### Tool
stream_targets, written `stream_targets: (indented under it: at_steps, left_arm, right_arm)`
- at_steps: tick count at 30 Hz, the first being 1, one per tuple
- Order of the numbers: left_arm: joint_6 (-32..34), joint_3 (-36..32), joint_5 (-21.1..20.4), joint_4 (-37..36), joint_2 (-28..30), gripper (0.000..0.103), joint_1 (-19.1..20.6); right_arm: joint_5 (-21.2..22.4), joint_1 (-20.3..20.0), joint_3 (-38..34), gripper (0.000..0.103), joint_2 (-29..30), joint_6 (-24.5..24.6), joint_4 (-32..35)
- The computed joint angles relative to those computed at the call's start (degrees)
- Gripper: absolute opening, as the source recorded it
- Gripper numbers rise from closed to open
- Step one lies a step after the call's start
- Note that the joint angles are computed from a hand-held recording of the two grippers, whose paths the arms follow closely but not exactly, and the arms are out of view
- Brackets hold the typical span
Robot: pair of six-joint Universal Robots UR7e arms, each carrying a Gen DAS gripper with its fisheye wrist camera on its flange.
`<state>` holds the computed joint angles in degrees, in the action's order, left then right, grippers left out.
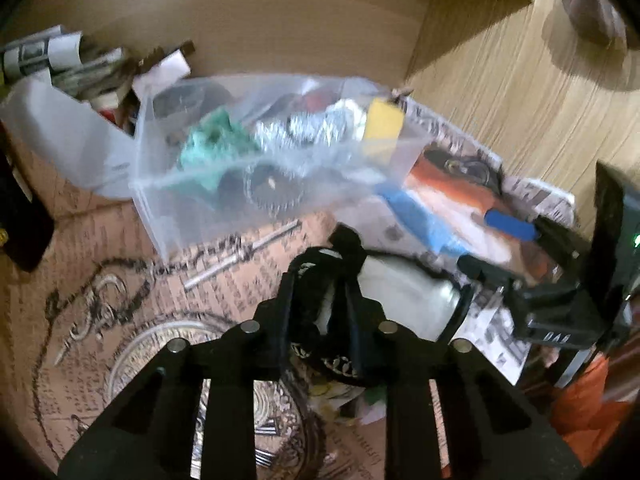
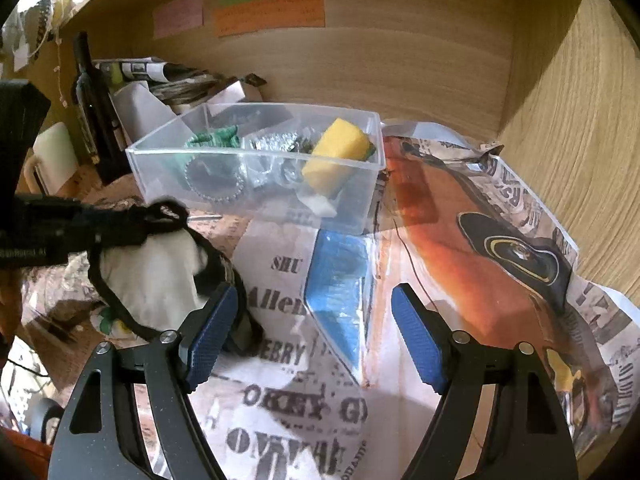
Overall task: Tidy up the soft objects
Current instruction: 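Grasp the black-strapped white fabric with the left tool while the right tool grasps the floral scrunchie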
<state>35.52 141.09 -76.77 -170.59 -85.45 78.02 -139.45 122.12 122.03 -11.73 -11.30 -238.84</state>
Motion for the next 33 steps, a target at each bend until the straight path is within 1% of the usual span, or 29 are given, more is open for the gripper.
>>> stream_targets:
  at_steps: [1,5,7,10,15,20,24,27,30,31,33]
  left_arm:
    - [0.0,0.1,-0.1,-0.1,-0.8,0.016,-0.6]
    - [-0.1,0.8,-0.1,-2.5,-3.2,0.015,-2.3]
    - [-0.1,0.8,-0.1,-3.1,-4.4,0.015,-2.6]
    - [-0.6,0.0,-0.3,-3.0,-6.9,0.014,-2.3]
    - [-0.5,-1.1,0.6,-4.6,-9.4,0.014,-1.6]
    - [0.0,-1.9,1.7,-6.0,-9.9,0.014,0.7]
    - [0.1,-3.0,3.5,-7.5,-8.3,0.014,4.0]
    - [-0.1,-3.9,4.0,-6.9,-7.1,0.014,6.5]
    - [0.3,-4.8,3.7,-6.3,-5.7,0.014,9.0]
    - [0.3,-4.9,3.6,-6.1,-5.3,0.014,9.6]
    - [0.5,-5.5,3.2,-4.8,-4.6,0.014,10.9]
  right_arm:
    - [0.0,0.2,0.0,0.077,0.0,-0.1,-0.2]
    - [0.2,0.8,-0.8,0.077,0.3,-0.5,-0.1]
    - [0.6,1.0,-1.1,0.077,0.4,-0.6,0.0]
    - [1.9,1.2,-1.6,0.077,0.3,-0.4,1.0]
    - [5.1,1.6,-3.6,0.077,0.6,-0.9,3.9]
    - [7.0,1.7,-6.6,0.077,1.7,-1.1,9.5]
    - [9.9,1.2,-7.9,0.077,1.9,0.1,14.0]
    - [10.2,1.3,-9.5,0.077,2.3,0.6,18.1]
    - [9.5,1.0,-10.7,0.076,2.5,1.0,22.5]
    - [8.9,1.0,-11.1,0.069,2.8,1.2,23.8]
    - [8.5,1.1,-11.4,0.064,3.2,0.6,23.7]
